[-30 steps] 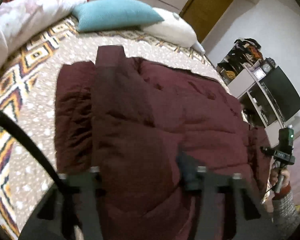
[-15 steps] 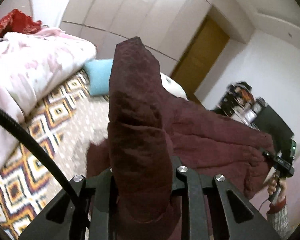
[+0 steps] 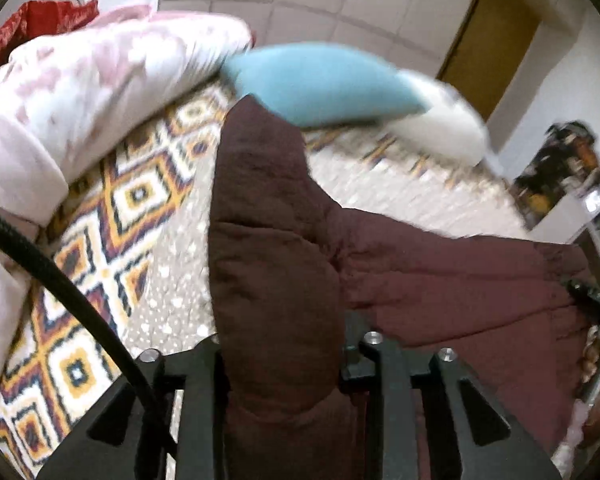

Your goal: Fold large clothes

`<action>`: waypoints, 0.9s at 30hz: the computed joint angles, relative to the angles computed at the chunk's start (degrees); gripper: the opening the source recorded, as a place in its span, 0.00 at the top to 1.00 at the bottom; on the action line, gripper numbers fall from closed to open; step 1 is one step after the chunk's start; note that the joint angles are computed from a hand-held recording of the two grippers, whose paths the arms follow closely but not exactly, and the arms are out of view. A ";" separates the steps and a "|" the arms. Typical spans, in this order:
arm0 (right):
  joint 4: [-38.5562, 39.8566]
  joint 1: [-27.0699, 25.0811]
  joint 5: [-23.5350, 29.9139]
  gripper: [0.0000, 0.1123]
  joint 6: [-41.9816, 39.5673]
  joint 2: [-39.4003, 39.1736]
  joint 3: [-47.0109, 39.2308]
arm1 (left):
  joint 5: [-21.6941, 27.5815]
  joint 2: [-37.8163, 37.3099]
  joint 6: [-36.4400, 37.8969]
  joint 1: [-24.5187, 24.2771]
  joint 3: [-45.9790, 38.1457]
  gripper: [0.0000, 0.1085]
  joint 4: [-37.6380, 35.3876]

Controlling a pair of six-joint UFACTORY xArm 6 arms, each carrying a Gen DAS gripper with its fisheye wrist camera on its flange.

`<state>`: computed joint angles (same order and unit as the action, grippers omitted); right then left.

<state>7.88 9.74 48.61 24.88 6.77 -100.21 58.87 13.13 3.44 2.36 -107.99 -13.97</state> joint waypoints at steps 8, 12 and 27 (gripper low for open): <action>14.09 -4.62 -7.13 0.40 -0.97 -1.47 12.46 | -5.97 1.12 -2.79 1.02 5.08 0.32 -2.21; 20.03 -6.18 -7.10 0.39 -3.86 -3.66 13.74 | -5.39 -0.39 -0.66 3.36 4.71 0.31 -8.07; 12.21 -7.06 0.15 0.39 -4.69 -16.18 7.94 | -6.78 -14.04 -3.55 10.04 9.62 0.27 -4.50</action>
<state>20.08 2.67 48.76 20.19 -9.40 -92.27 52.09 -0.90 -0.12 12.39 -98.37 -18.47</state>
